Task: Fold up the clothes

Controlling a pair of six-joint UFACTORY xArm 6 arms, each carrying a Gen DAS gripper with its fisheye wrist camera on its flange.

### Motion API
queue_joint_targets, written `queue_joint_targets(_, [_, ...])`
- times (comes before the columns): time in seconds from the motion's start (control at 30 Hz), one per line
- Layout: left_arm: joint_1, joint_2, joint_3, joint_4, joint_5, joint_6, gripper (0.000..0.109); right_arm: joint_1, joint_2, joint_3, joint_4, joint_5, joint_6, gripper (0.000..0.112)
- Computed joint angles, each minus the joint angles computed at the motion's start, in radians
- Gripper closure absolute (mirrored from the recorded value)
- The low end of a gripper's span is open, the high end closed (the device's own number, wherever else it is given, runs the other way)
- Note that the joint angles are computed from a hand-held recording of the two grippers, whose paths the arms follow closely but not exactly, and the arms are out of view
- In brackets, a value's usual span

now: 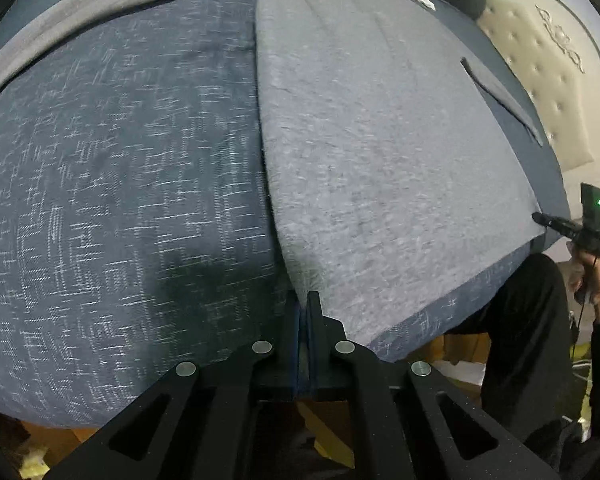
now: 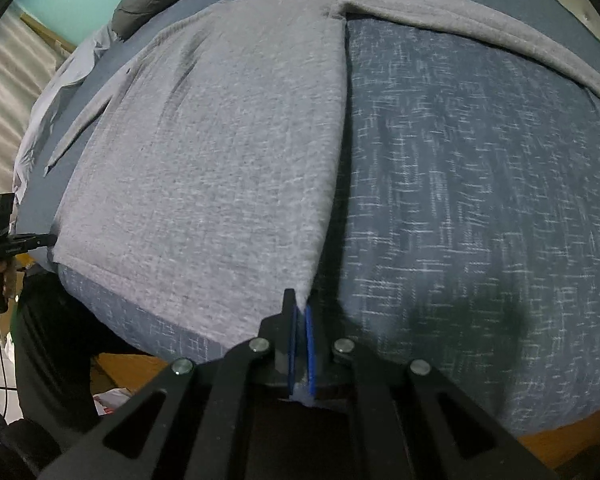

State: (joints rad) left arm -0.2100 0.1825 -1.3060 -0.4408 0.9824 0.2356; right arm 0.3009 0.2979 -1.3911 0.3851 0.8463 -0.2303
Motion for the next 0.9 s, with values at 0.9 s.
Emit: queue_joint_targets(0.9, [0.027, 0.04, -0.055, 0.068, 0.019, -0.06, 0.102, -0.006, -0.089, 0.077, 0.086, -0.003, -0.054, 0.103])
